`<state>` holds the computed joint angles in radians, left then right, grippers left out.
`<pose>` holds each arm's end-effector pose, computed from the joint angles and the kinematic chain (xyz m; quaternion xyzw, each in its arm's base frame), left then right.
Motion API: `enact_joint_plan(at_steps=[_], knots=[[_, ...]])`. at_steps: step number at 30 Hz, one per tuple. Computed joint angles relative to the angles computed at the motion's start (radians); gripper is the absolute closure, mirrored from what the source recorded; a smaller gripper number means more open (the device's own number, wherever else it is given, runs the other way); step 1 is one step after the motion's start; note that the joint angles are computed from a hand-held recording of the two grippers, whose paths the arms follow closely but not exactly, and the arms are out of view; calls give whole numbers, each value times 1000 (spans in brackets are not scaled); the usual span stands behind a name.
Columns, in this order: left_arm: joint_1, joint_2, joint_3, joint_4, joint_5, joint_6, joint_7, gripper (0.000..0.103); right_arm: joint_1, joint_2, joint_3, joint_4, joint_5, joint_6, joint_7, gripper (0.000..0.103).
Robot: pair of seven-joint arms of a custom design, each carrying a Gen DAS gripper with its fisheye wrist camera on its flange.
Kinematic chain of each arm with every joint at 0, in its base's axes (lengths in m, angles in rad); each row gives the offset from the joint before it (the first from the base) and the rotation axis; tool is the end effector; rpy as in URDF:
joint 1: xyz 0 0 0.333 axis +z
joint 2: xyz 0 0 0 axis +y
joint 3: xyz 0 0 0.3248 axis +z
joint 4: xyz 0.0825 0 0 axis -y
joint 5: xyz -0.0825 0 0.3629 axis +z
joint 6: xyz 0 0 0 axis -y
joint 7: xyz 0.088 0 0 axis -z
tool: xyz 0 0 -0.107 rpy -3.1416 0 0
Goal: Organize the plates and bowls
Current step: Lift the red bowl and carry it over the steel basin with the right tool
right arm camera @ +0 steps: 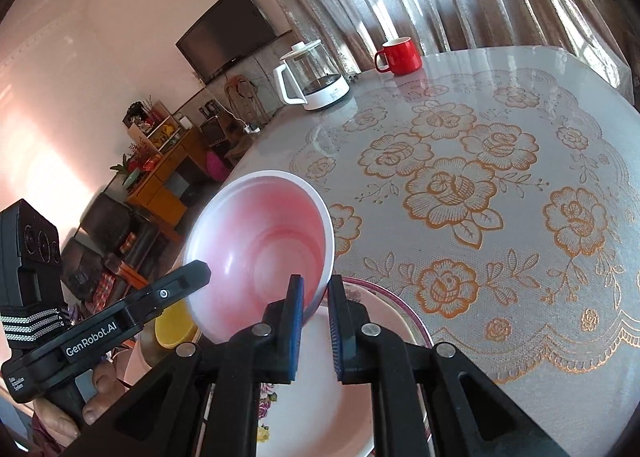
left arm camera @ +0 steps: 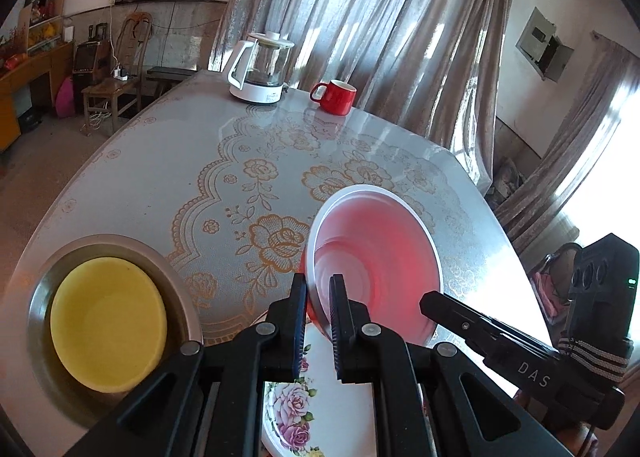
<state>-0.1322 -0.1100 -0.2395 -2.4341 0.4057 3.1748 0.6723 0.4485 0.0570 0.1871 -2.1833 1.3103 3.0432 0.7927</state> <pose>0.4530 -0.2183 0.4645 -0.6779 0.6102 -0.3825 0.1475 0.4788 0.2591 0.4359 -0.6838 0.5918 -0.0384 0.4251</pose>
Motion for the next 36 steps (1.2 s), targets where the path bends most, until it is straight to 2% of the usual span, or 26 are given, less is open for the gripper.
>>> enact_joint_plan(at_steps=[7,12,20,26,30,34,36], knots=[[133,-99,-102,-59,109,13,-122,94,10,-13,0,22,97,-24,-114,92],[177,-159,-116,-126,104,20,-159,94,23,9,7,47,95,-67,-131,92],[242,-254,-109,-244,45,33,-180,94,46,85,36,125,-13,-122,-83,92],[260,-307,-55,-300,-4,36,-154,94,57,172,65,229,-150,-161,3,92],[238,-302,10,-322,-38,39,-118,94,63,236,75,302,-271,-196,100,92],[124,-267,141,-331,-90,28,-47,94,69,288,78,346,-389,-224,202,92],[89,-251,176,-335,-119,26,-18,94,61,308,84,359,-423,-242,237,92]])
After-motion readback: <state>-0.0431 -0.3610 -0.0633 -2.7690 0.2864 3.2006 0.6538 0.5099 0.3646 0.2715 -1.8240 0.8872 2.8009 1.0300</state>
